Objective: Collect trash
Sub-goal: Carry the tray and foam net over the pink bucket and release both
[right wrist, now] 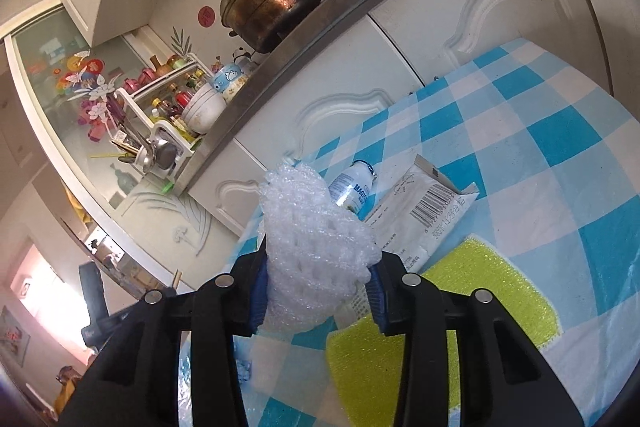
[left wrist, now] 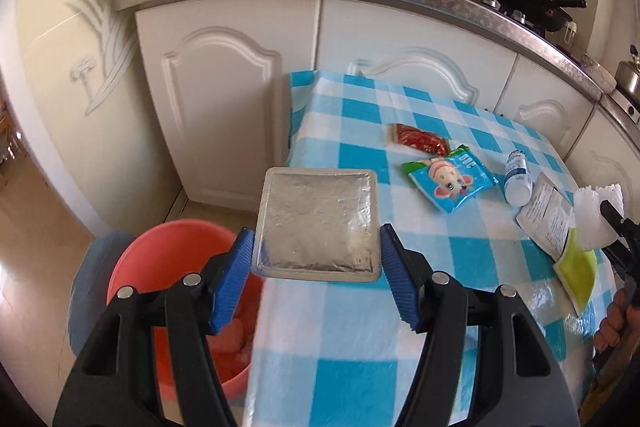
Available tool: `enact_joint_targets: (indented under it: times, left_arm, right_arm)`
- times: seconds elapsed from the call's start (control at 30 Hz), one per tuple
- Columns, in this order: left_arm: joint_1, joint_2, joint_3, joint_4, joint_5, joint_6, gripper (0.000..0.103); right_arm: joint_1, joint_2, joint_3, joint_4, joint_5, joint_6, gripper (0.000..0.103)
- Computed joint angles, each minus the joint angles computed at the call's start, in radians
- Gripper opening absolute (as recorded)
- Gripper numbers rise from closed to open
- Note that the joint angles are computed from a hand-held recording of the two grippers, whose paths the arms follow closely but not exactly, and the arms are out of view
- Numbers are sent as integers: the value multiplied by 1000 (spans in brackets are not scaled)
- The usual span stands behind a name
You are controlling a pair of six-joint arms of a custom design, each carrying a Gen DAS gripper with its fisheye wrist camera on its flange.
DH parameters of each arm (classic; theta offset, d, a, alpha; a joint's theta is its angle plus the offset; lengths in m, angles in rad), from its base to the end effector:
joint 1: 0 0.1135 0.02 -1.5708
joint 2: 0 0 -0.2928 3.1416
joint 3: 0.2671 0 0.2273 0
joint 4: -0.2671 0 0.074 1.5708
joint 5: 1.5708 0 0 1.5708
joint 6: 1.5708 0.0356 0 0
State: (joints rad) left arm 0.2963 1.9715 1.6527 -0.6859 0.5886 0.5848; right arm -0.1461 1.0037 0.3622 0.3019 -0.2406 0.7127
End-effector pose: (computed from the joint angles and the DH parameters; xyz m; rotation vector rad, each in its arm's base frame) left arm 0.4044 0.1028 0.2839 0.5471 2.3137 -0.3556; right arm 0.1760 -0.0173 0.2412 0.6571 1.8336 0.6089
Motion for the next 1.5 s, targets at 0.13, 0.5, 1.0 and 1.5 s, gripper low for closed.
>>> enact_joint_targets:
  times: [0.13, 0.5, 1.0, 1.5]
  left_arm:
    - [152, 25, -8, -42, 49, 54, 64]
    - [357, 292, 314, -202, 102, 31, 64]
    - [305, 458, 475, -277, 165, -54, 64]
    - [295, 541, 529, -225, 100, -114, 84]
  right_arm:
    - [90, -2, 35, -49, 86, 15, 43]
    - [520, 158, 277, -207, 390, 84, 44]
    - [808, 809, 1128, -598, 381, -52, 48]
    - [838, 1248, 1704, -914, 446, -145, 86]
